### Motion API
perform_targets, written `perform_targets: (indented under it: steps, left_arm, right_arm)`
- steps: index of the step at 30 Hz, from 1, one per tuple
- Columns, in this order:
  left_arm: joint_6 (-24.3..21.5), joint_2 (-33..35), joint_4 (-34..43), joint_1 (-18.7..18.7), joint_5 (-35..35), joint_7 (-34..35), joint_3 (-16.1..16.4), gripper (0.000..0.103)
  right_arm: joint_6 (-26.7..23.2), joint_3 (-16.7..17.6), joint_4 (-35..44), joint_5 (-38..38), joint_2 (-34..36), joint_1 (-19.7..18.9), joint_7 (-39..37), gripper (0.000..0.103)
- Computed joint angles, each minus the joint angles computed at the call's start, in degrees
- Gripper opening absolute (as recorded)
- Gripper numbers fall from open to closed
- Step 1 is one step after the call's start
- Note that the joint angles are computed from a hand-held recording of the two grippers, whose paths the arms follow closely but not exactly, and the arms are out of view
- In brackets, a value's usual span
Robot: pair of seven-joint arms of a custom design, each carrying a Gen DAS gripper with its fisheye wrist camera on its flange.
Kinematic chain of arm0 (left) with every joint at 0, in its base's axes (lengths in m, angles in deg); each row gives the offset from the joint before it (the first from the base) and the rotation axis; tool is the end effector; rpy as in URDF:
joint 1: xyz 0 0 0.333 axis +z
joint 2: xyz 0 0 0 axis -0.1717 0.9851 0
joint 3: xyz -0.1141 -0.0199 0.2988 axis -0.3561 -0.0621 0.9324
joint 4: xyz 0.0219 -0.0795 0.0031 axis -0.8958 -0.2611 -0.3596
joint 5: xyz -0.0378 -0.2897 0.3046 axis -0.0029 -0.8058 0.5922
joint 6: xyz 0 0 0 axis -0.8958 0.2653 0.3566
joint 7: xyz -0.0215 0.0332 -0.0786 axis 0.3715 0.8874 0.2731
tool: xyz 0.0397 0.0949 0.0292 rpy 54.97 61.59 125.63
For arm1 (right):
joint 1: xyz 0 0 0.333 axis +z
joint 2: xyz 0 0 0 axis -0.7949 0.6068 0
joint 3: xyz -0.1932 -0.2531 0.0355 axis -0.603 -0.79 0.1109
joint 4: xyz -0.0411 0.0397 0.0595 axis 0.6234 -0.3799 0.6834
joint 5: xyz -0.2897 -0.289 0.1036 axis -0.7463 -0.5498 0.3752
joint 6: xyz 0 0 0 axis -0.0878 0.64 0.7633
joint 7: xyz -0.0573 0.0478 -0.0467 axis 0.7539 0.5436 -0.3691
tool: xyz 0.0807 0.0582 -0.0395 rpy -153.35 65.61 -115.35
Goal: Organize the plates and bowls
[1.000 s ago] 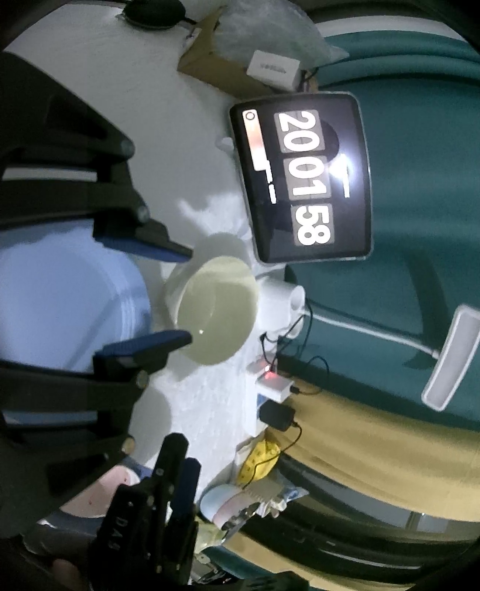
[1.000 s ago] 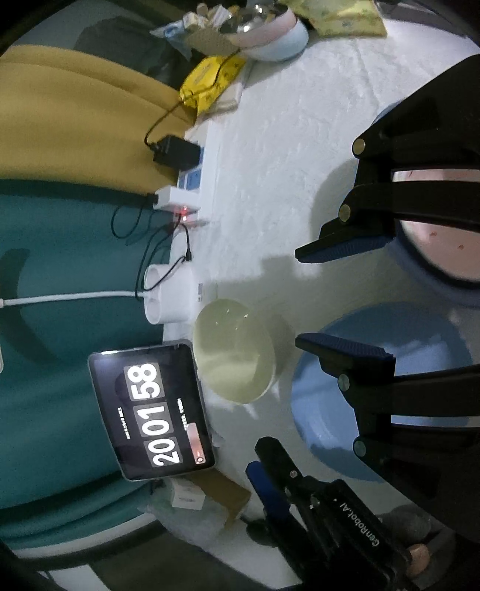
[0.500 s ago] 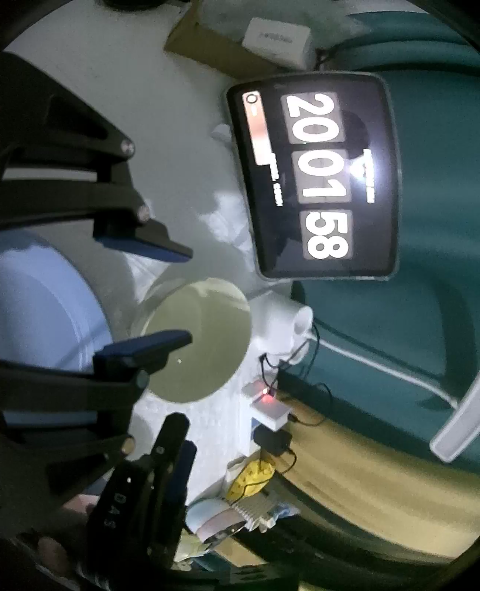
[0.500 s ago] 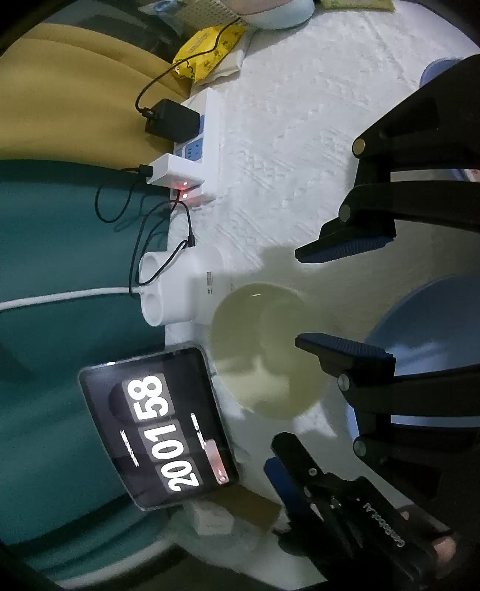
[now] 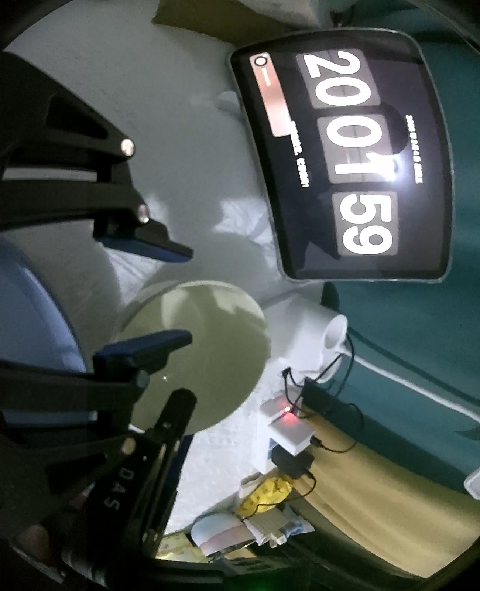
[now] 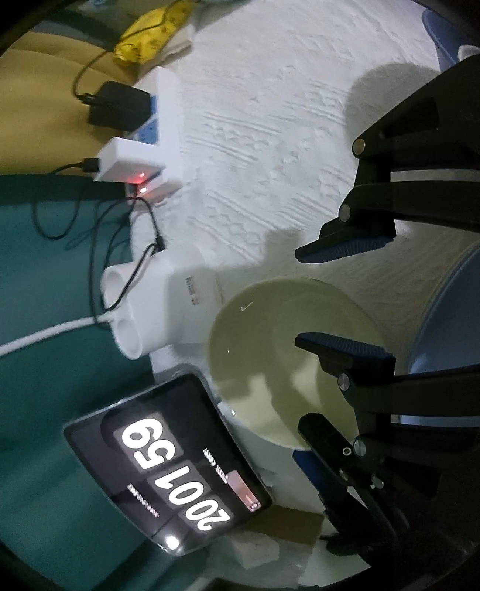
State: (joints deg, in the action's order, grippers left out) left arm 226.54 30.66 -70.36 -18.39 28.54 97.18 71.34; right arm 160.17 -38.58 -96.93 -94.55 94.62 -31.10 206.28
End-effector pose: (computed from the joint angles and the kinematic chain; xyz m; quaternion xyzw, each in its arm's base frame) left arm 0.5938 -0.1967 0.3809 -0.6238 0.7067 -0.3165 0.1062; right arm 0.5677 0.2952 0.3773 -0.6282 0.7317 -0.1102 0.2404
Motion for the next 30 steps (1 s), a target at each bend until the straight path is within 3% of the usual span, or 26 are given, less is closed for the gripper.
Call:
perform_targets:
  steps: [5, 10, 12, 18, 30]
  left_arm:
    - [-1.77, 1.93, 1.45, -0.10, 1.69, -0.53, 0.52, 0.039]
    - [-1.11, 2.58, 1.78, 0.82, 0.02, 2.10, -0.80, 0.038]
    - [-0.89, 2.87, 1.98, 1.61, -2.06, 4.54, -1.96, 0.032]
    - [0.82, 2.62, 1.25, 0.50, -0.91, 4.58, -1.12, 0.027]
    - [5.26, -1.22, -2.54, 0.08, -2.54, 6.29, -1.68, 0.026]
  right_arm:
    - [-0.80, 0.60, 1.55, 2.52, 1.97, -0.44, -0.51, 0.040]
    - [-0.59, 1.85, 2.07, 7.91, 3.80, -1.41, -3.33, 0.025]
    - [-0.73, 1.02, 2.21, 6.51, 3.81, -0.47, -2.27, 0.024]
    - [-0.31, 0.49, 1.65, 5.41, 3.41, -0.04, -1.01, 0.021]
    - [1.03, -0.75, -1.36, -2.33, -1.20, 1.47, 4.03, 0.019]
